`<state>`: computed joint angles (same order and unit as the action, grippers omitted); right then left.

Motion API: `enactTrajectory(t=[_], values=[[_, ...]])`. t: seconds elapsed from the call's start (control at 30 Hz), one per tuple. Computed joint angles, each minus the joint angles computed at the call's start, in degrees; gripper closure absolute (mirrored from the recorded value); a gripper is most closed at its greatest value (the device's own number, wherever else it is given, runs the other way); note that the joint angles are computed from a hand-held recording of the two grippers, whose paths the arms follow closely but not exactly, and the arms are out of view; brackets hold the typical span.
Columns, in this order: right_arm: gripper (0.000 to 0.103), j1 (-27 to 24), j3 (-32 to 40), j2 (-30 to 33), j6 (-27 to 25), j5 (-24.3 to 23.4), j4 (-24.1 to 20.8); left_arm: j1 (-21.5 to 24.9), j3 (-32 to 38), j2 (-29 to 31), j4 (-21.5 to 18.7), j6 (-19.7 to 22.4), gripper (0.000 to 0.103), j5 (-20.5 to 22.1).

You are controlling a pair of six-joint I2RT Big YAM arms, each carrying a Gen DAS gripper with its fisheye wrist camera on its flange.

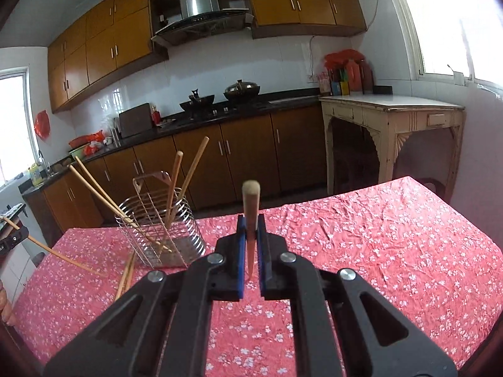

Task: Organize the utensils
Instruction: 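Lift both held chopsticks upright and carry them over the wire holder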

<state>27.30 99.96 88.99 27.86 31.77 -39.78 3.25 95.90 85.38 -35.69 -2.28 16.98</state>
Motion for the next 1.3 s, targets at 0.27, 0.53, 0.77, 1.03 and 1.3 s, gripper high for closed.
enactTrajectory(t=[0.27, 0.53, 0.77, 1.03, 1.3], values=[[0.095, 0.13, 0.65, 0.33, -0.37, -0.04, 0.19, -0.29, 0.66, 0.17, -0.18, -0.05, 0.097, 0.12], [0.095, 0.53, 2.19, -0.29, -2.03, -2.35, 1.43, -0.31, 1.78, 0.35, 0.41, -1.02, 0.097, 0.49], [0.095, 1.26, 7.6, -1.37, -5.79, -11.42, 3.86, -1.47, 6.79, 0.23, -0.1, -2.44, 0.097, 3.88], [0.095, 0.51, 19.24, 5.43, -6.9, -13.38, 4.71, -5.26, 13.02, 1.53, 2.7, -5.88, 0.097, 4.16], [0.096, -1.54, 38.2, 18.79, -8.06, -11.26, 2.17, -9.2, 24.12, 9.9, 0.31, -7.6, 0.097, -1.57]])
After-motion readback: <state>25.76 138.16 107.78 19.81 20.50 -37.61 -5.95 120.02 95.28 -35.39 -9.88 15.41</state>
